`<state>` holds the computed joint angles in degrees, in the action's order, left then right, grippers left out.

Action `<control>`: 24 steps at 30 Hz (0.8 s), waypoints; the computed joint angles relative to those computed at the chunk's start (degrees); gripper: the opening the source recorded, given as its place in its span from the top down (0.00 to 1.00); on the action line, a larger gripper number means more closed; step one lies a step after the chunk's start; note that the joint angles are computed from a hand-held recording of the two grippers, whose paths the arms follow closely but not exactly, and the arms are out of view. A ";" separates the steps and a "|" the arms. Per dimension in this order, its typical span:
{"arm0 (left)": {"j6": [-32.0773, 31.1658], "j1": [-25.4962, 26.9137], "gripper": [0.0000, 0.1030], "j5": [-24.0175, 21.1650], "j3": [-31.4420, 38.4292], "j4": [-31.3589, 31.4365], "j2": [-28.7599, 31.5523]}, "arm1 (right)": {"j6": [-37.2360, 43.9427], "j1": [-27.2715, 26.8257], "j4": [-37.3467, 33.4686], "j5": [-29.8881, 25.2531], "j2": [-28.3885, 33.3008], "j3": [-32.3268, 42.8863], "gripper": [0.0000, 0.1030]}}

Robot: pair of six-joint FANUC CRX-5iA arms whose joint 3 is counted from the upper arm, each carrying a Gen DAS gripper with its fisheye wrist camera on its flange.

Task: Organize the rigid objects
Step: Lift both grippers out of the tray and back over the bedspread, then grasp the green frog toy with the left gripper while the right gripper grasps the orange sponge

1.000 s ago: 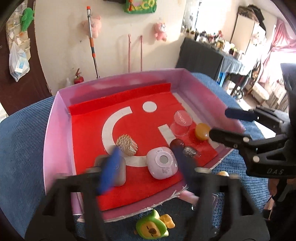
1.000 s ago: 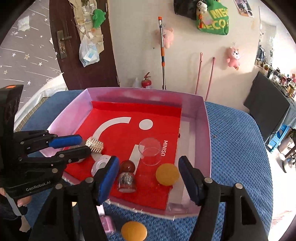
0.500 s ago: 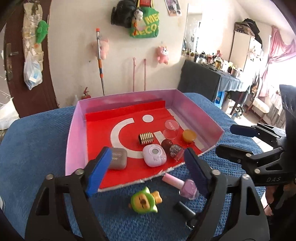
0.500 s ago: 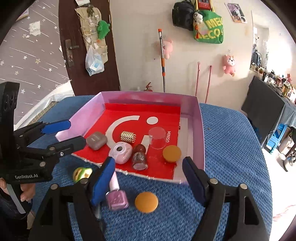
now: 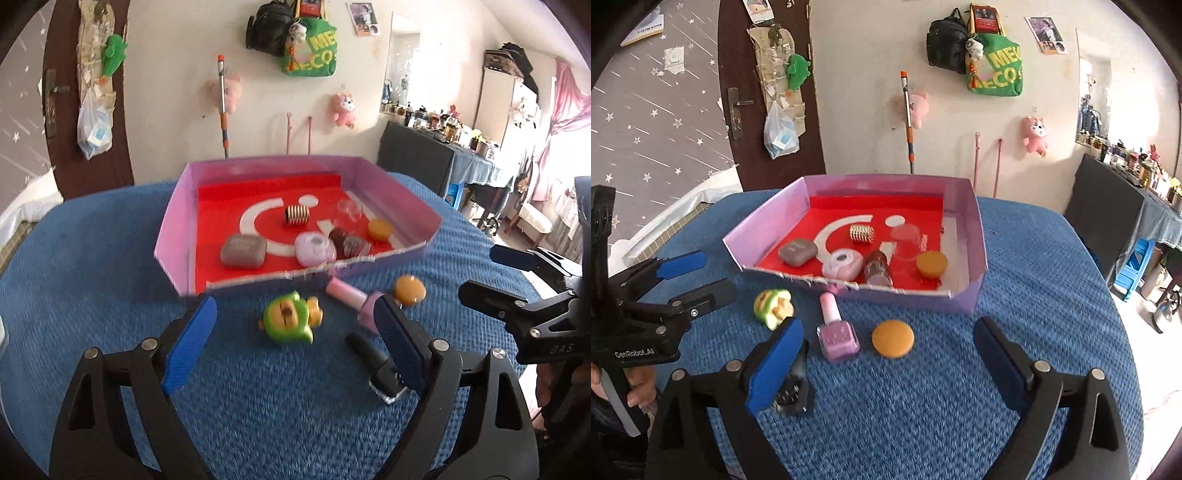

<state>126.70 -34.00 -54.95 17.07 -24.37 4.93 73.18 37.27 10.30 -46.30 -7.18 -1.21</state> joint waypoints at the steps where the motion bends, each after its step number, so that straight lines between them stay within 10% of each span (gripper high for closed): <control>1: 0.50 0.05 0.15 0.20 -0.77 0.38 -0.16 | -0.64 0.11 0.57 0.52 -0.44 -1.04 0.03; 24: 0.18 2.34 0.15 -1.62 -2.68 5.66 1.64 | -1.96 -1.54 -2.32 -0.30 0.69 -4.03 0.03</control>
